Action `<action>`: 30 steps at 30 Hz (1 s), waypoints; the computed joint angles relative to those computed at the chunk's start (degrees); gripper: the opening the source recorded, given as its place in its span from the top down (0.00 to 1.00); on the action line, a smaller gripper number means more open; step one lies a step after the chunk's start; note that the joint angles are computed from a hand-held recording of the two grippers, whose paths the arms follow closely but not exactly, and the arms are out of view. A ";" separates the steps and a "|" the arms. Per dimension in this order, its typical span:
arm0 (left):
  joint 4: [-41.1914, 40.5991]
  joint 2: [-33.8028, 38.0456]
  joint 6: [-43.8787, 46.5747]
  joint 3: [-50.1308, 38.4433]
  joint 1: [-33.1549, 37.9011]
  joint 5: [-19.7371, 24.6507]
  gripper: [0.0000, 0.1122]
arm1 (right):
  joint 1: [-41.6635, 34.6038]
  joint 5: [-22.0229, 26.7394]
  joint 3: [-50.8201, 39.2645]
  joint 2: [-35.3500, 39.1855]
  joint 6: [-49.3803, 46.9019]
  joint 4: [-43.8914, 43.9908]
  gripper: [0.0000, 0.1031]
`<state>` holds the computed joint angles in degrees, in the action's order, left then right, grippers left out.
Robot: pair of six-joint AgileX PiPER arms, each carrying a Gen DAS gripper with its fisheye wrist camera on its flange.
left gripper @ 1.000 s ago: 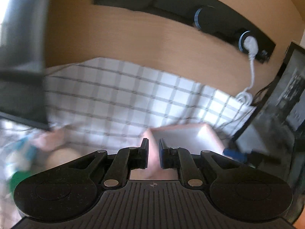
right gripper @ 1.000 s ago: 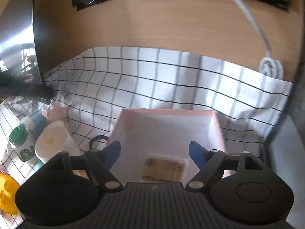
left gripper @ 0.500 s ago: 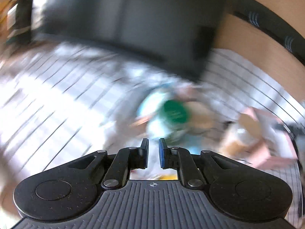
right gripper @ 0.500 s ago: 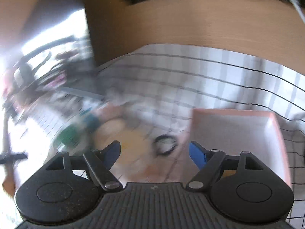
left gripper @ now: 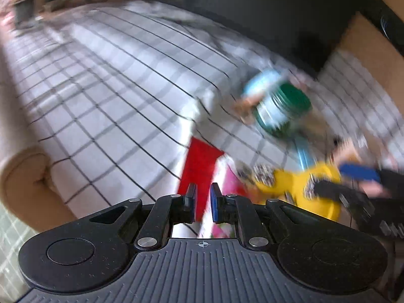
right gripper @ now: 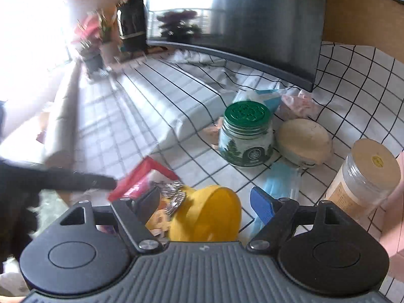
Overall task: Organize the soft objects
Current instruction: 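Grasp the Kleenex tissue pack with the left gripper while the right approaches the yellow bunny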
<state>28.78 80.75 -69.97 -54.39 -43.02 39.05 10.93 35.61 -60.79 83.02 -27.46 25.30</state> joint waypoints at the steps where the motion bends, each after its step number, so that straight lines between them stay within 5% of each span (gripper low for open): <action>1: -0.15 0.31 1.27 -0.20 -0.77 0.12 0.89 | 0.85 -1.15 0.19 0.39 3.25 -3.55 0.23; 5: 5.66 1.71 1.39 -0.59 -5.62 -0.20 0.89 | -2.27 -1.59 3.16 -2.87 6.77 -7.37 0.23; 11: 12.02 10.09 0.73 -6.65 -11.77 7.54 0.89 | -8.84 -2.52 7.95 -7.62 18.94 -23.37 0.23; 22: 8.48 13.82 8.35 -9.31 -13.13 1.61 0.88 | -30.72 0.84 21.42 -18.70 -14.34 5.07 0.23; 26: 11.42 12.56 5.37 -8.96 -15.28 2.14 0.85 | -32.03 1.67 23.18 -17.70 -15.70 6.96 0.23; 30: 12.82 13.70 5.06 -10.79 -16.96 4.95 0.84 | -29.95 -2.52 26.55 -18.37 -15.03 6.21 0.23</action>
<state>41.60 94.45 -64.92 -65.18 -59.99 44.00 -19.02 33.09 -34.24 64.65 -42.49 31.51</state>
